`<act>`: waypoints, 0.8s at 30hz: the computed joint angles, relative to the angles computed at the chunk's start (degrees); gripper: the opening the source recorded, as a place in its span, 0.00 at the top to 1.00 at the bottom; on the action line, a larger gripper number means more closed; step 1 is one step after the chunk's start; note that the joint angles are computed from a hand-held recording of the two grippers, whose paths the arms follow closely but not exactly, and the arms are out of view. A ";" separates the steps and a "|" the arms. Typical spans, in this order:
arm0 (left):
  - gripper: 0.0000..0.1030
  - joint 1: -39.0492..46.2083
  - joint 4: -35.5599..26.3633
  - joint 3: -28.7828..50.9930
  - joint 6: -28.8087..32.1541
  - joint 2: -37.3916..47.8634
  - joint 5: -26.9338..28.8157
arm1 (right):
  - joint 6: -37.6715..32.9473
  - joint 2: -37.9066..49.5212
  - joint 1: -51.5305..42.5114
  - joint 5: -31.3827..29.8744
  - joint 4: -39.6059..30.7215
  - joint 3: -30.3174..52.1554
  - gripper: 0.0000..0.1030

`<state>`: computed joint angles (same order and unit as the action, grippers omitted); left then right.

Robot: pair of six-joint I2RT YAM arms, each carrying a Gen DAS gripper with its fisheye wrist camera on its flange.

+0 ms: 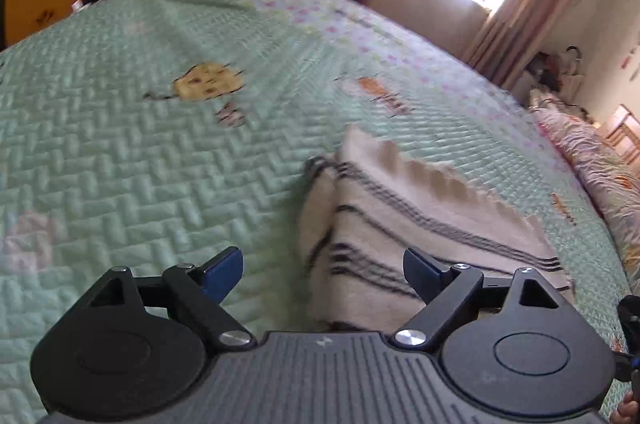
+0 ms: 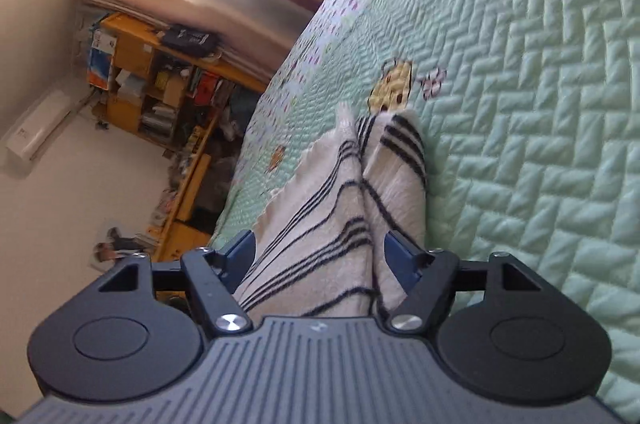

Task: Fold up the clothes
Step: 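Lower the hem onto the sweater and open both grippers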

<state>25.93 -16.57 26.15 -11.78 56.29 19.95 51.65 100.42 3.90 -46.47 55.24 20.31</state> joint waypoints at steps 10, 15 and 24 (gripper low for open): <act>0.14 2.89 0.50 -0.50 3.89 9.57 11.81 | -4.73 2.00 4.06 -4.41 -0.76 -1.84 0.30; 0.14 4.17 -0.51 -0.01 7.91 12.89 16.63 | -12.61 -3.02 4.78 -7.01 -6.95 -2.01 0.50; 0.17 1.99 -5.68 -0.38 10.06 4.34 14.69 | -15.11 -0.86 6.39 -4.40 -4.04 -1.20 0.53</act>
